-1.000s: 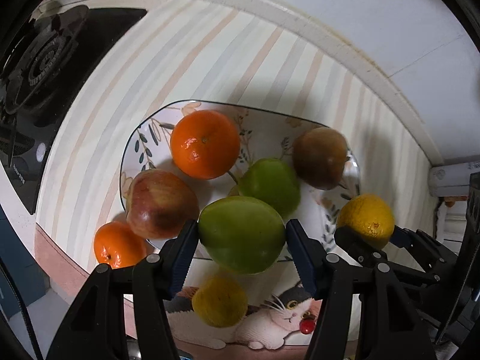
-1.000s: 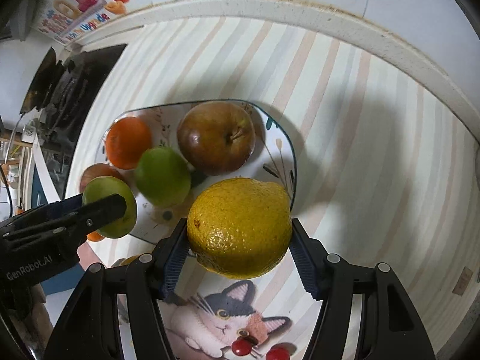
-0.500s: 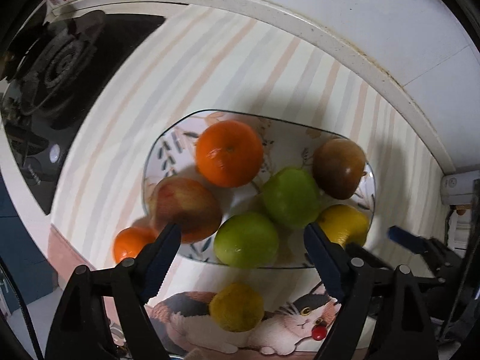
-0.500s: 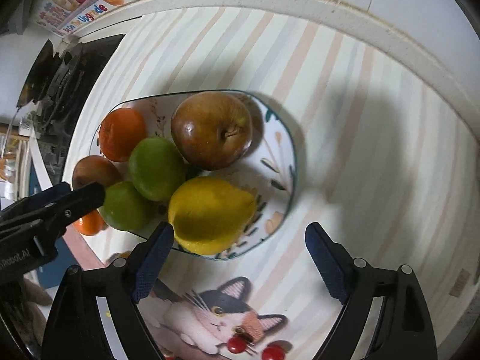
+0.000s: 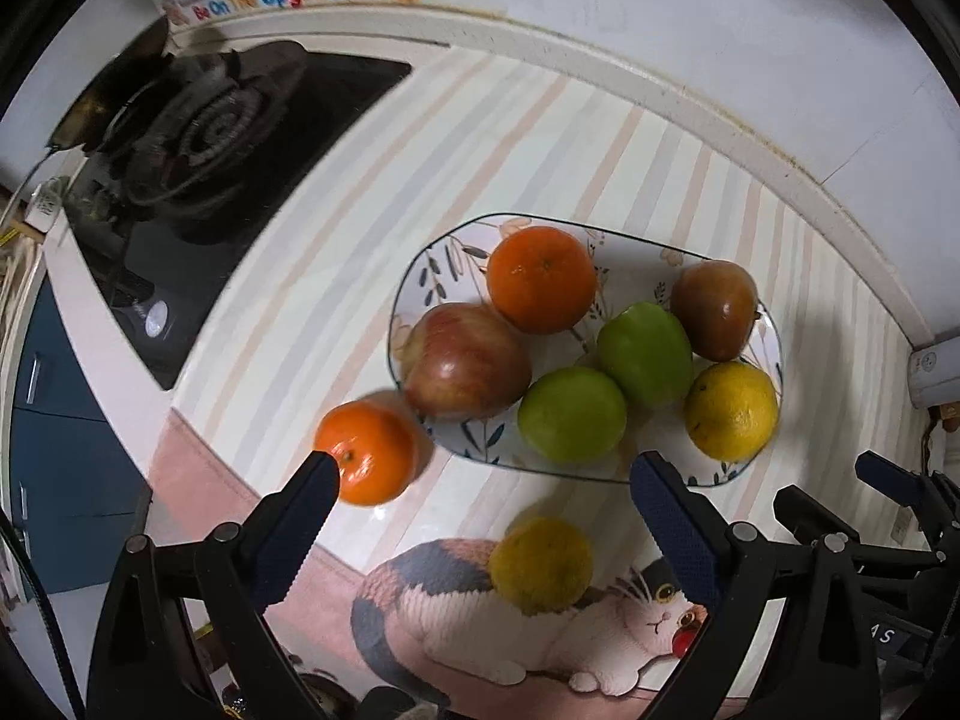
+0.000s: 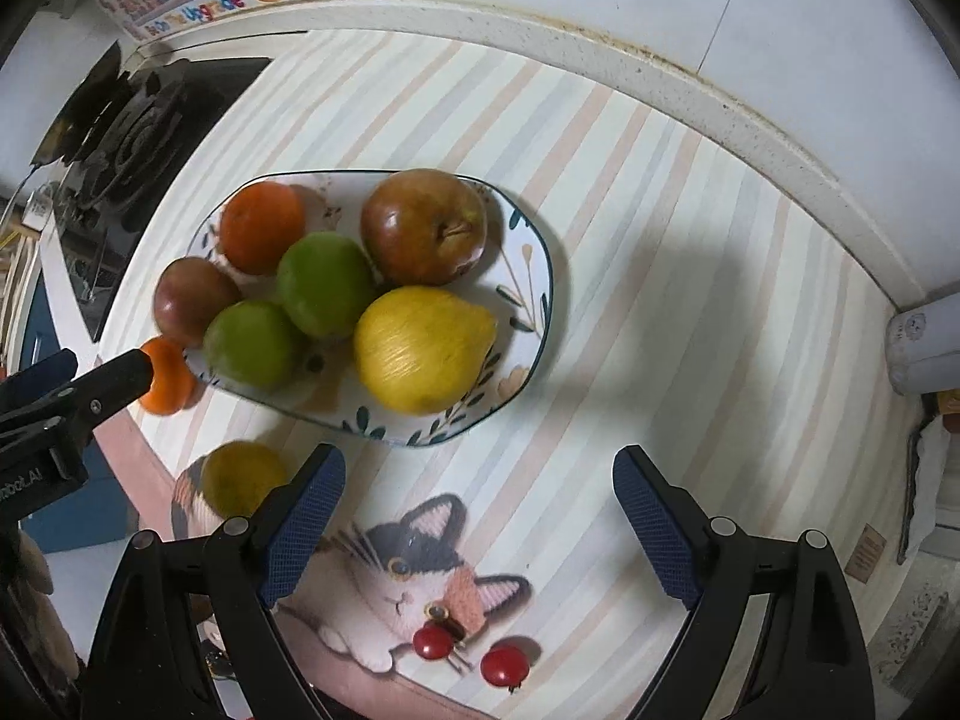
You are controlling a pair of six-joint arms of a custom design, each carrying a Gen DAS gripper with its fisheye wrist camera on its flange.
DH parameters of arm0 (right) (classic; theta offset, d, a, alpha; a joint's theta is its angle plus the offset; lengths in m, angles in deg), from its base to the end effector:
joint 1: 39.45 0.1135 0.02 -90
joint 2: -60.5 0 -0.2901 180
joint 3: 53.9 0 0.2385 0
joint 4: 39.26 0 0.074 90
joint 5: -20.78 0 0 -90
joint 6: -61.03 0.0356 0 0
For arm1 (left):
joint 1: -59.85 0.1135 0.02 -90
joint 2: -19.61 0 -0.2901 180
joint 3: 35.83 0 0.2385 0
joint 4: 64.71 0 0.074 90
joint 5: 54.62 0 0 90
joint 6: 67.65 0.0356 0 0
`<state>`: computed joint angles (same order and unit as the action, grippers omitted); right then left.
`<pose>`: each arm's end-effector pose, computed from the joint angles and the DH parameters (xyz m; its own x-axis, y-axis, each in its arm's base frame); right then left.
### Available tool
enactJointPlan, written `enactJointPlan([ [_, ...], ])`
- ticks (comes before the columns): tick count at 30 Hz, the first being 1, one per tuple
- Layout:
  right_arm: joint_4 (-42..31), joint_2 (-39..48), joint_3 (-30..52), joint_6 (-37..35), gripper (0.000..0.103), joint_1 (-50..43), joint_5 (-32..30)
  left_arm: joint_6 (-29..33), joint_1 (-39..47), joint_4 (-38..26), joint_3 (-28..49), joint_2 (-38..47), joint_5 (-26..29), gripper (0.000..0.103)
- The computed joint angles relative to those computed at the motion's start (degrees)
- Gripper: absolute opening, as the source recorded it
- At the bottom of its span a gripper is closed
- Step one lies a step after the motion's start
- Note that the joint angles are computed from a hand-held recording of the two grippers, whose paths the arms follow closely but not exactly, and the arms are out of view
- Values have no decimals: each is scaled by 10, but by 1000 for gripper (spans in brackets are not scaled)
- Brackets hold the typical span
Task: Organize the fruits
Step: 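Lift both grippers away from the plate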
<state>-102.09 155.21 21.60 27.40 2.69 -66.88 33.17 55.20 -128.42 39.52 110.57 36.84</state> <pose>0.2117 0.1896 0.2156 -0.9614 0.2520 -0.1104 0.2425 0.9657 0.0929 0.2739 -0.0232 0.2317 -0.9459 0.2652 -0.1867 0.2681 0.9633 0.0102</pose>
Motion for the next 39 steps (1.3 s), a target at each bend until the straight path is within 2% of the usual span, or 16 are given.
enactJointPlan([
  [6,-61,-36,29,40,93,66,38,22,44,-16,-35,-90,13,99],
  [12,-137,-81,78,87,93,131,77,52,72,-77,-28,-172,33,99],
  [19,-226,-122,143,166,93,212,127,79,105,-170,16,-250,77,99],
  [28,-324,-123,226,235,93,289,168,120,132,-256,75,-292,112,99],
  [35,-351,-123,253,265,93,309,182,131,141,-279,97,-301,130,99],
  [39,-310,-132,226,263,93,297,167,130,139,-275,93,-299,129,99],
])
